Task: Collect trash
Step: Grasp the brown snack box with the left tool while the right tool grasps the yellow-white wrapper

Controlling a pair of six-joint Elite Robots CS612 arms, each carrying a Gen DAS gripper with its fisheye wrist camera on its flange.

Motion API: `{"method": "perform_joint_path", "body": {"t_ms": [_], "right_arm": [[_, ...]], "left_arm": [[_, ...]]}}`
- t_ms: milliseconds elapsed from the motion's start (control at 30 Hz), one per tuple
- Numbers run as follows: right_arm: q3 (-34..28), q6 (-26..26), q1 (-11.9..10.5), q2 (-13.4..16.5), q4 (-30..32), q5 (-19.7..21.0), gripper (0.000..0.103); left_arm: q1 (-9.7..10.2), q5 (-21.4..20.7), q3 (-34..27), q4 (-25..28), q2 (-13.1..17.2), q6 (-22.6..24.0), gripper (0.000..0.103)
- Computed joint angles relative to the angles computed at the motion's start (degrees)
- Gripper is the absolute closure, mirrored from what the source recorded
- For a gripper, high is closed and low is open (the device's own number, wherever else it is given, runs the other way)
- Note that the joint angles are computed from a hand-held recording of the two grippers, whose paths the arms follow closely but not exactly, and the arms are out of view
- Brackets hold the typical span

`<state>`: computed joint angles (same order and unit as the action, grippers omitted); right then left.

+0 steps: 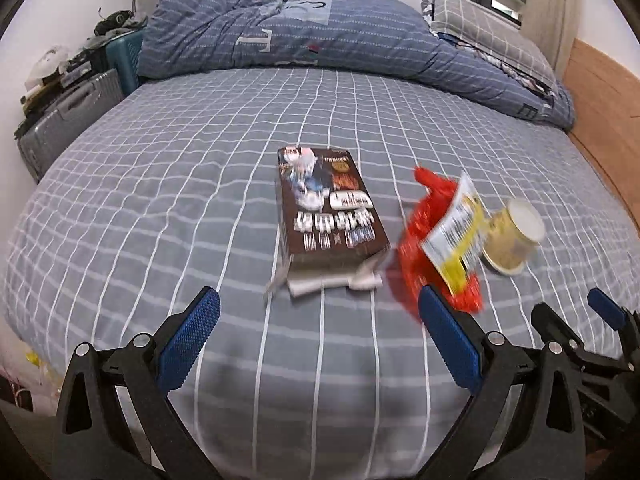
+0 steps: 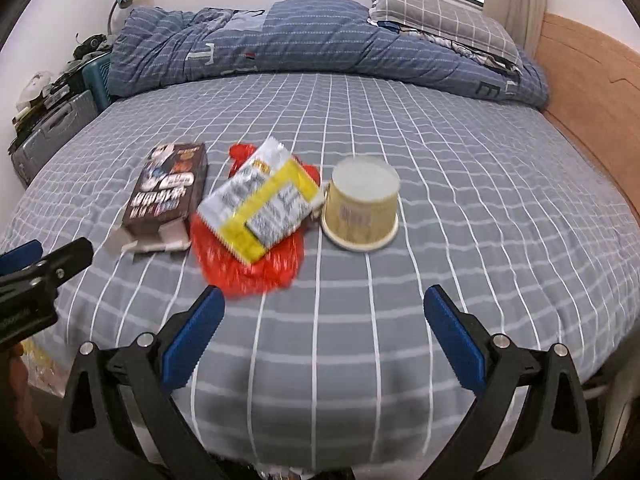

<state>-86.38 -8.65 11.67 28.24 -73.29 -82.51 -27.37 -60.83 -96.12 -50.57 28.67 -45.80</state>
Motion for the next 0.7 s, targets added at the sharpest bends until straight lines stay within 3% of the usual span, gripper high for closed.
{"method": "perform_joint_path", "body": {"t_ms": [133, 333, 433, 533, 700], "right_arm": [[4.2, 0.9, 0.4, -1.3, -1.6, 0.9, 0.007], [7.8, 2.0, 0.8, -2.3, -1.3, 5.9, 0.008], [9.7, 3.2, 1.0, -3.1, -0.4, 7.7, 0.009], [11.6, 5.1, 1.3, -3.8, 0.5, 6.9, 0.011], [13.7, 8.5, 0.8, -4.6, 1.5, 10.6, 0.013]], "left_arm": [[2.12, -0.4, 4.7, -1.3, -1.0, -0.5, 0.006], [4.36, -2.9, 9.6, -4.7, -1.9, 1.0, 0.006], [5.11, -4.4, 12.0, -6.1, -2.3, 1.7, 0.006], [5.37, -4.8, 13.3, -7.2, -2.4, 2.9, 0.006], [6.0, -6.3, 15.2, -9.1, -2.4, 3.6, 0.005]]}}
